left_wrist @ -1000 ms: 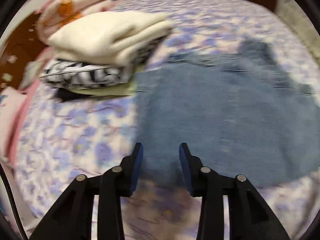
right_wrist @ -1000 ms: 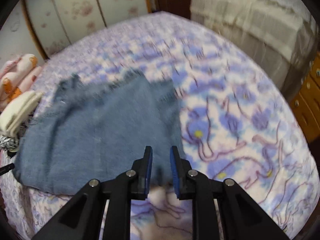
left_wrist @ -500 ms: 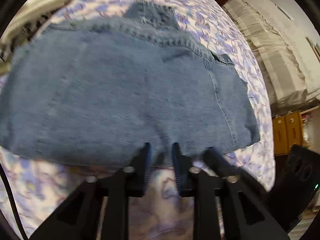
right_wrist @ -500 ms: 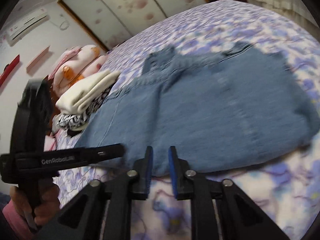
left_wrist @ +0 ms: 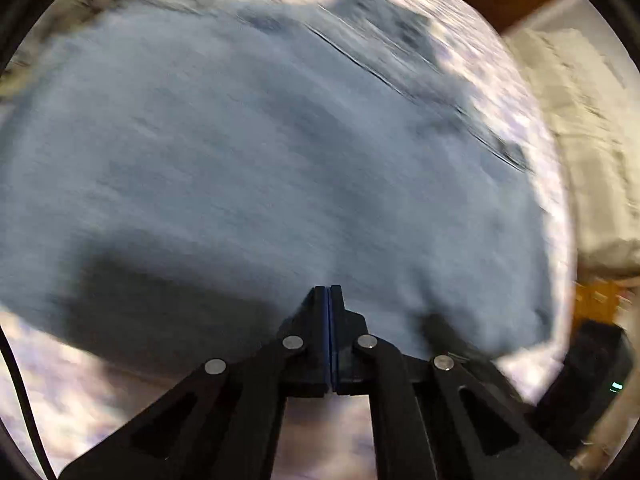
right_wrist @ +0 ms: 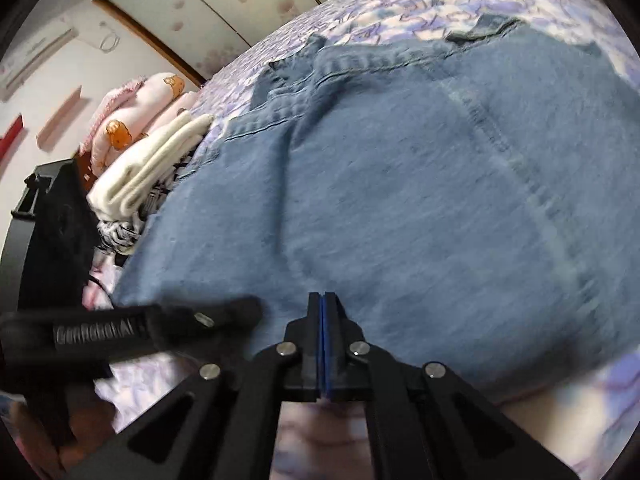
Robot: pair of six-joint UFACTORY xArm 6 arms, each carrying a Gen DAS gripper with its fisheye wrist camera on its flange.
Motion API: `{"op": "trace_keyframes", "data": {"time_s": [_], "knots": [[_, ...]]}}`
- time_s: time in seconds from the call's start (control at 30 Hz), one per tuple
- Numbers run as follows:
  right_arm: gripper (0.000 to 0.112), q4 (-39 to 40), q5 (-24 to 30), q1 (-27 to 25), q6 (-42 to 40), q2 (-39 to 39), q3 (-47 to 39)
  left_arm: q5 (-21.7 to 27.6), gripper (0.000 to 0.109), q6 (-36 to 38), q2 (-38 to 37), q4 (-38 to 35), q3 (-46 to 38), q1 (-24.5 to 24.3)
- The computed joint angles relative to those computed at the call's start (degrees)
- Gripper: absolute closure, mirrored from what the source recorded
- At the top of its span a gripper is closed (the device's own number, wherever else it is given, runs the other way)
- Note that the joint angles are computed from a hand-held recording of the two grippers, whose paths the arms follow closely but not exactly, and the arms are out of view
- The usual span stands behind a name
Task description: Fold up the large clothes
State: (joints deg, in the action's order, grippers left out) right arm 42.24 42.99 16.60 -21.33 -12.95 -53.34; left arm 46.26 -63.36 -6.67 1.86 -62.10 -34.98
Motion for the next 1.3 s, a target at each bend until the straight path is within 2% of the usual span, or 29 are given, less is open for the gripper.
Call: {"op": "trace_keyframes", "data": {"time_s": [0.03, 0.1, 0.2, 0.23, 0.3, 0.37, 0.4, 0.43, 0.47, 0.53, 0.67, 0.7, 0.77, 0.83, 0.97, 1.13, 1.3], "knots": [[0.112, 0.3, 0.9, -1.1, -1.0, 0.2, -0.3, 0.8, 0.107, -1.3, -1.0, 1.7, 0.8, 0.3], [0.112, -4.5, -0.2, -2.6, 0.5, -0.5, 0.0, -1.2, 0.107, 0.1, -5.0, -1.1, 5.5, 2.2], [0.112, -5.9, 1.8, -6.1, -1.2, -1.0, -0.6, -0.4, 0.107, 2.6, -9.9, -1.8, 9.2, 3.9], [0.112, -9.3, 0.6, -6.6, 0.2, -1.7, -0.2, 1.9, 0.107, 2.1, -10.5, -0.4, 8.9, 4.0], [0.112, -18.7, -1.4, -8.1, 4.8, -3.1, 0.8, 12.2, 0.107, 0.0, -10.1, 8.0, 5.6, 3.1], [0.112, -23.6, -1.4, -11.7, 9.3, -3.5, 1.1, 23.1, 0.107, -0.7, -9.4, 14.7, 3.2, 1.7], [0.112, -24.3, -1.6, -13.0, 9.9, -4.1, 1.5, 25.6, 0.107, -0.1, -10.6, 15.7, 4.5, 2.2], [0.112, -25.5, -1.8, -14.2, 10.6, -4.3, 1.5, 25.7, 0.108, 0.7, -12.6, 14.4, 6.2, 3.4], [0.112, -27.0, -1.6, -15.0, 10.8, -4.5, 1.3, 23.4, 0.108, 1.0, -15.5, 12.1, 8.8, 5.1], [0.112, -30.8, -0.8, -15.1, 12.0, -4.6, 0.5, 21.7, 0.107, 1.0, -18.0, 10.6, 10.8, 6.8], [0.112, -33.3, 2.1, -13.9, 17.4, -4.1, -2.2, 26.3, 0.105, 2.0, -14.6, 11.4, 5.9, 5.7], [0.112, -31.4, 2.5, -13.3, 17.2, -4.8, -2.2, 26.3, 0.105, 1.6, -13.8, 11.5, 4.5, 5.0], [0.112, -26.5, 3.1, -12.7, 14.6, -6.4, -2.0, 21.6, 0.102, 3.4, -13.5, 8.6, 3.1, 4.8], [0.112, -19.3, 5.1, -10.6, 11.3, -7.3, -2.6, 14.3, 0.1, 7.9, -11.9, 1.7, 1.9, 4.5], [0.112, -9.6, 9.0, -4.7, 5.4, -5.7, -4.5, 6.0, 0.1, 17.8, -5.0, -8.9, -2.9, 3.1], [0.112, -4.1, 8.3, 1.4, 3.3, -0.5, -5.7, 3.7, 0.1, 25.8, 5.2, -14.3, -10.2, 3.3], [0.112, -2.2, 5.9, 2.9, 2.3, 7.2, -10.2, -0.3, 0.1, 28.2, 9.7, -19.2, -11.0, 6.8]]}}
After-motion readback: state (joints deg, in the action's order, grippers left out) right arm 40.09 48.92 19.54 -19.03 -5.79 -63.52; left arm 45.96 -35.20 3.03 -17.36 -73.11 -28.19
